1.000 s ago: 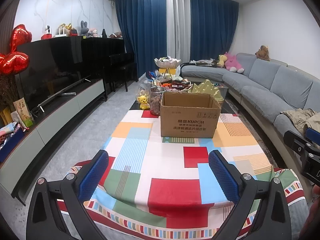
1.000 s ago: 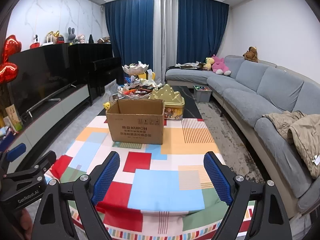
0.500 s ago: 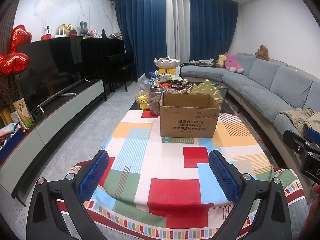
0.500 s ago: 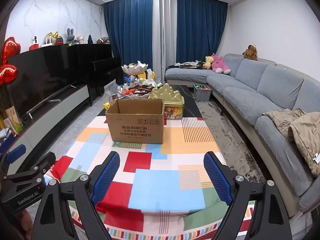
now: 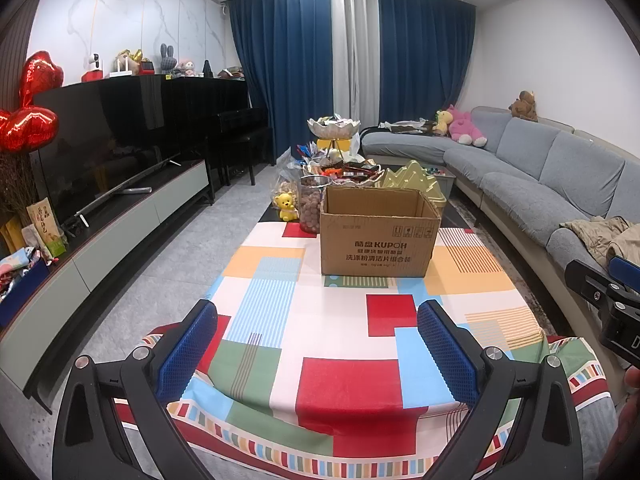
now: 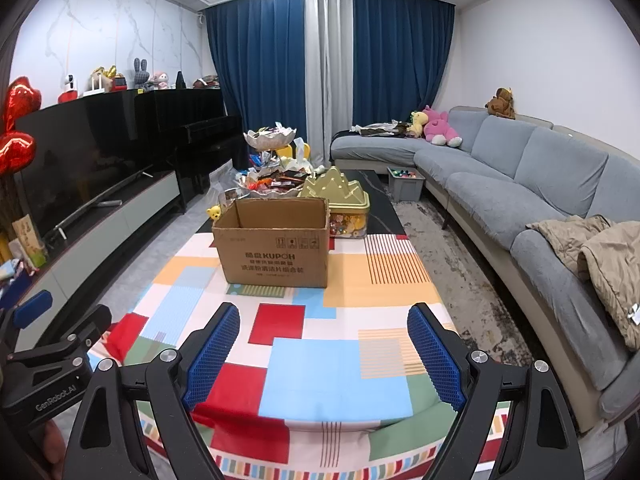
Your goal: Organize snacks
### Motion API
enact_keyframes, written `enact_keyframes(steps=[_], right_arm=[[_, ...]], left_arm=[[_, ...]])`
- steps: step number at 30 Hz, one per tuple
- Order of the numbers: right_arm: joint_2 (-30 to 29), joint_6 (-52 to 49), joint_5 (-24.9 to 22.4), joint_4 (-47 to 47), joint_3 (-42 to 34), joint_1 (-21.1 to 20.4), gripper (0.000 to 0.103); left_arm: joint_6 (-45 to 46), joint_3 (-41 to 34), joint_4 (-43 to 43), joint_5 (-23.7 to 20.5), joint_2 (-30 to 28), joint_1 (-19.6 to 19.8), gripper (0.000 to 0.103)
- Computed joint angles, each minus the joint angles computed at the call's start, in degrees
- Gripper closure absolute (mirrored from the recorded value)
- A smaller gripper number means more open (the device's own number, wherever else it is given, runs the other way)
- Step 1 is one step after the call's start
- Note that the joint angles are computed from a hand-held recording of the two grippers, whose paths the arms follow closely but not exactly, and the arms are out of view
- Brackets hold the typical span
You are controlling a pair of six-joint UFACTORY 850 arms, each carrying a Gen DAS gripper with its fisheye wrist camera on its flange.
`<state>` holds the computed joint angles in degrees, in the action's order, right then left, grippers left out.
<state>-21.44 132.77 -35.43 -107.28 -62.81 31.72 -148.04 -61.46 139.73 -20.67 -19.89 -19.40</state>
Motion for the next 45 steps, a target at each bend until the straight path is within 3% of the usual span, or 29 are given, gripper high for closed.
enact_keyframes(steps=[45], right_arm=[[-0.9,-0.2,0.6,0.9,-0.9,-0.1,0.016]], left_arm=[[-1.0,-1.3,1.3,1.7,-0.7,-0.1,0.001]])
